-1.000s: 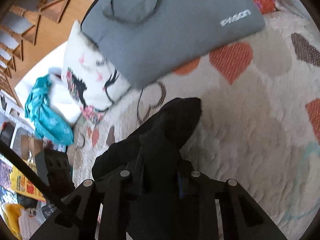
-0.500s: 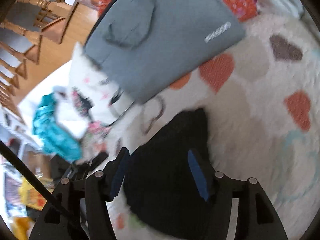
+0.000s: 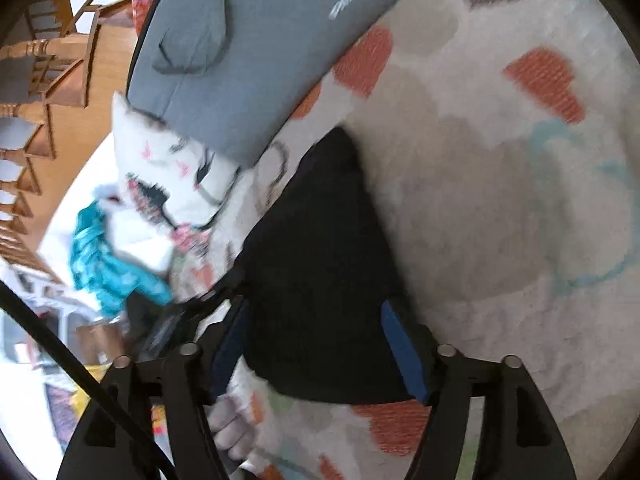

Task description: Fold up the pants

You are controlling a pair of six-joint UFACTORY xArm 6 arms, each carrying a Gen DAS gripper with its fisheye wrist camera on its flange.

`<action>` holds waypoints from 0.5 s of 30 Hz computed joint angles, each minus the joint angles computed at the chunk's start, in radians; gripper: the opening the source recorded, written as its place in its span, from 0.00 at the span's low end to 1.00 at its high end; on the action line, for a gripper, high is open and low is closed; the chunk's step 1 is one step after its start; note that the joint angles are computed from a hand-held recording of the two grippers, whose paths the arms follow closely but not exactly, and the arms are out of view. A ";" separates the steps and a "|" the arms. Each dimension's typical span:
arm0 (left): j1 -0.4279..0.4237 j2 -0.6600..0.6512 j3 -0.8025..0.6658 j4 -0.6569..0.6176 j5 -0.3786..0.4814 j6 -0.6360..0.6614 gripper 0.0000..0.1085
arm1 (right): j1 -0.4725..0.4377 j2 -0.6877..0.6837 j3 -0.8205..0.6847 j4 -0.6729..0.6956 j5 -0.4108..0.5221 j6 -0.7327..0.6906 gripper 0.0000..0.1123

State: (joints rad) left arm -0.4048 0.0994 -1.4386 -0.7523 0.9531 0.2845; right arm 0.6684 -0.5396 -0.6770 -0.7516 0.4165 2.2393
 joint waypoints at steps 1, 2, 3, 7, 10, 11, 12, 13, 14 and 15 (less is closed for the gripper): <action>-0.001 -0.042 0.039 0.006 -0.035 0.012 0.71 | 0.016 -0.010 -0.004 -0.003 0.034 0.006 0.69; -0.006 -0.100 0.092 0.028 -0.094 0.020 0.72 | 0.026 -0.019 -0.004 -0.007 0.051 0.013 0.69; -0.015 -0.158 0.144 0.052 -0.162 0.029 0.72 | 0.043 -0.025 -0.009 -0.019 0.075 0.024 0.69; -0.065 -0.385 0.357 0.217 -0.492 0.037 0.73 | 0.174 -0.016 -0.092 -0.048 0.305 -0.006 0.69; -0.093 -0.586 0.556 0.357 -0.715 -0.011 0.95 | 0.295 0.011 -0.159 -0.074 0.495 -0.020 0.70; -0.096 -0.629 0.597 0.379 -0.747 -0.026 0.95 | 0.331 0.030 -0.183 -0.075 0.548 -0.024 0.70; -0.098 -0.673 0.639 0.408 -0.770 -0.050 0.95 | 0.365 0.046 -0.199 -0.075 0.589 -0.020 0.70; -0.094 -0.726 0.684 0.450 -0.769 -0.085 0.95 | 0.396 0.066 -0.215 -0.076 0.620 -0.009 0.70; -0.087 -0.754 0.700 0.502 -0.744 -0.131 0.95 | 0.418 0.079 -0.223 -0.078 0.637 0.003 0.70; -0.078 -0.787 0.722 0.583 -0.705 -0.201 0.95 | 0.442 0.094 -0.231 -0.078 0.653 0.019 0.70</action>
State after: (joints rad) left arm -0.4829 -0.6872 -0.7165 -0.1697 0.2478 0.0838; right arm 1.1101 -0.4456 -0.9080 -0.8299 1.0696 2.2579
